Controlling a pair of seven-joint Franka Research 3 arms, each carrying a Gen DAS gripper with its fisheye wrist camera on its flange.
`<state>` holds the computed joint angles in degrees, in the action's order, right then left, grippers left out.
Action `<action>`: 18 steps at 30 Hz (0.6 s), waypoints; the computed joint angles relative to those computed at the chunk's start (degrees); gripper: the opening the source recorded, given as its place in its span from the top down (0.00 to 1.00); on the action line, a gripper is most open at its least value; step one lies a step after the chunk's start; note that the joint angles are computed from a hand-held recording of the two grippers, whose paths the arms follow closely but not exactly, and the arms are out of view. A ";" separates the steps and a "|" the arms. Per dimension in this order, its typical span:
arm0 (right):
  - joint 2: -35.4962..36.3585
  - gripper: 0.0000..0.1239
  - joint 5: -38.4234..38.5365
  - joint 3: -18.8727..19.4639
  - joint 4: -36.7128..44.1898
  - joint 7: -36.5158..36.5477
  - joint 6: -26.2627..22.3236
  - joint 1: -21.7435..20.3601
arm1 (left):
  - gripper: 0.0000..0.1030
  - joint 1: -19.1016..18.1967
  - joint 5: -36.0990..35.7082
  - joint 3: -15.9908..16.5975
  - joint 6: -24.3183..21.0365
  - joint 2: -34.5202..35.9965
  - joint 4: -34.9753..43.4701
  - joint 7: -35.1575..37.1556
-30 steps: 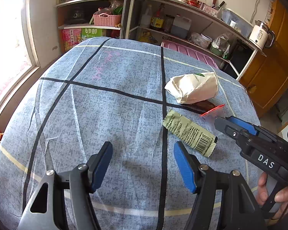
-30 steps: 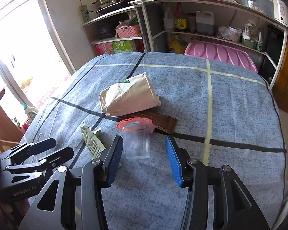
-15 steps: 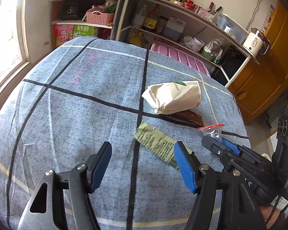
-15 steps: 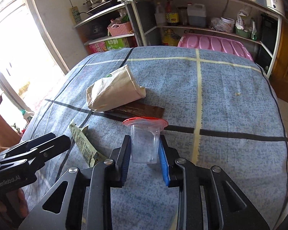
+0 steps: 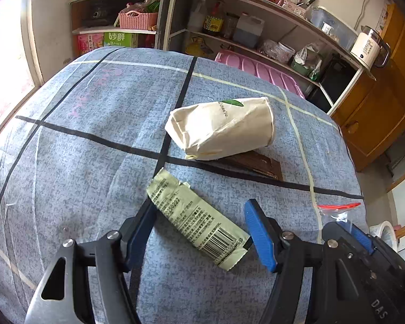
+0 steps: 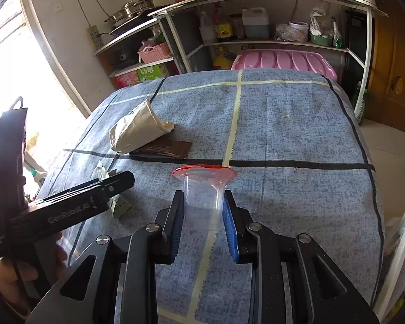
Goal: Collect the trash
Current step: 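Grasp the clear red-lidded cup with the right gripper while the left gripper approaches the barcode packet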
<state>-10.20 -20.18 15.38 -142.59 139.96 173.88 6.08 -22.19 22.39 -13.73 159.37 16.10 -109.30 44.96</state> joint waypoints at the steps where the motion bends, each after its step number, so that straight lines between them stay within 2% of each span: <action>1: -0.27 0.77 0.37 -0.38 -0.17 -0.40 0.10 0.21 | 0.33 -0.83 1.55 0.66 -0.79 0.27 0.55 -0.89; 6: -2.15 0.77 1.16 0.62 -1.77 -0.53 1.16 -1.02 | 0.36 -2.49 6.94 1.83 -2.50 -0.64 -0.16 -3.55; 8: -2.60 0.77 0.75 1.99 -2.29 0.16 1.77 -2.38 | 0.41 -2.72 8.84 2.06 -2.92 -0.97 -0.47 -4.72; 12: -3.86 0.77 1.16 4.08 -3.56 0.89 2.66 -4.28 | 0.63 -1.66 9.16 1.66 -2.39 -2.07 -1.83 -6.06; 15: -5.17 0.77 2.34 5.24 -4.78 0.92 3.04 -5.27 | 0.72 -1.36 9.93 1.45 -1.64 -2.92 -3.05 -6.18; 18: -6.71 0.77 3.96 6.34 -5.88 0.47 3.39 -6.04 | 0.73 -1.60 11.61 1.29 -0.99 -4.07 -4.41 -6.87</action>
<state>-16.92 -16.22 21.72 -148.47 140.43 177.27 0.04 -23.79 34.01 -12.44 158.38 12.03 -113.71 38.08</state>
